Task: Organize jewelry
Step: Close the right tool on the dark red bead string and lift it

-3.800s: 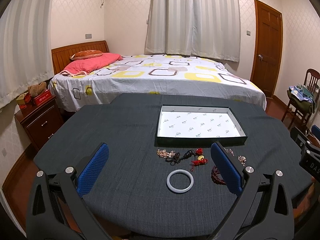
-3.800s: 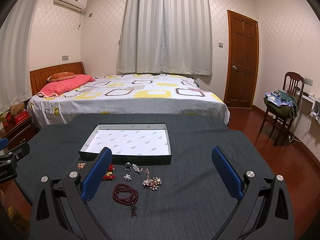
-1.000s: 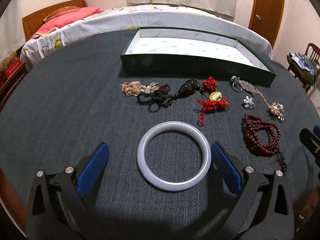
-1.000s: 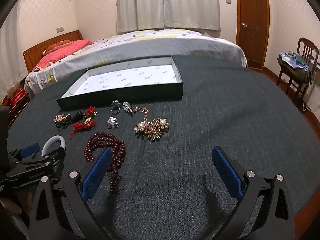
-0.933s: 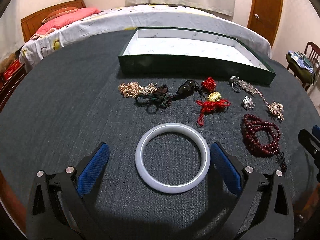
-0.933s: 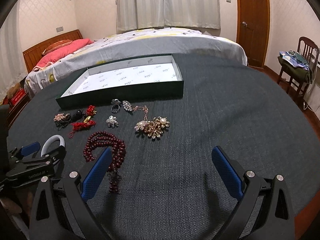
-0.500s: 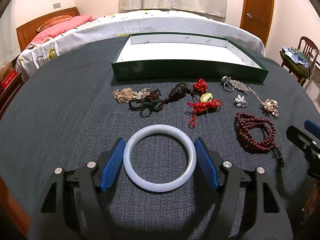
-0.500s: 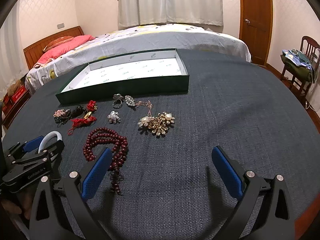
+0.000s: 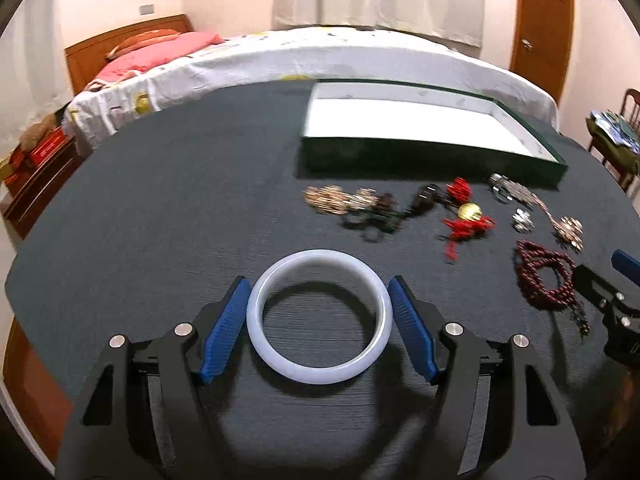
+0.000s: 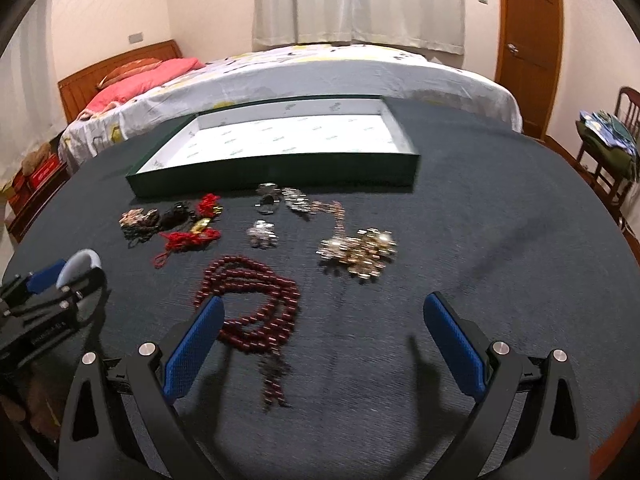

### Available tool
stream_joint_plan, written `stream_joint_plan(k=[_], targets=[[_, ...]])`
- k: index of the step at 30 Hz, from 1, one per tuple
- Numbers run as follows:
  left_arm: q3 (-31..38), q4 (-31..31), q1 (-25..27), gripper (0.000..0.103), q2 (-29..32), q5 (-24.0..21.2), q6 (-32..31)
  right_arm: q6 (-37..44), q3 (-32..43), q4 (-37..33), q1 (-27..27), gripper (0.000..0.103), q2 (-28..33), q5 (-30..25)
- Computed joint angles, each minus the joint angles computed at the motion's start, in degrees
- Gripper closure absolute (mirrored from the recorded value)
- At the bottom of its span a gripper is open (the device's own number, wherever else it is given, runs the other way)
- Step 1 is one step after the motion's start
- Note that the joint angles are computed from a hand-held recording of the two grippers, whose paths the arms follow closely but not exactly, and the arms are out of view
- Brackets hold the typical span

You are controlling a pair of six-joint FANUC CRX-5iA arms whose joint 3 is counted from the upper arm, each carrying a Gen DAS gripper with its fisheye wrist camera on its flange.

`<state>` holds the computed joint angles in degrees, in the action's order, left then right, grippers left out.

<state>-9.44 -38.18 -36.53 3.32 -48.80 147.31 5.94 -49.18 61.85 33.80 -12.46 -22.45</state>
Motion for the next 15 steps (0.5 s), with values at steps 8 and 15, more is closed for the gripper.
stream_joint_plan(k=[8,15], targets=[[-1.8,-0.4,2.0,0.034,-2.5,-0.5,1.7,4.8,5.4,-3.9,3.8,0.006,5.7,-3.9],[-2.7,-0.6,2.8,0.034,-3.3,-0.3,3.3,11.9,9.7,-11.6,5.5,0.006,8.9,-6.7]])
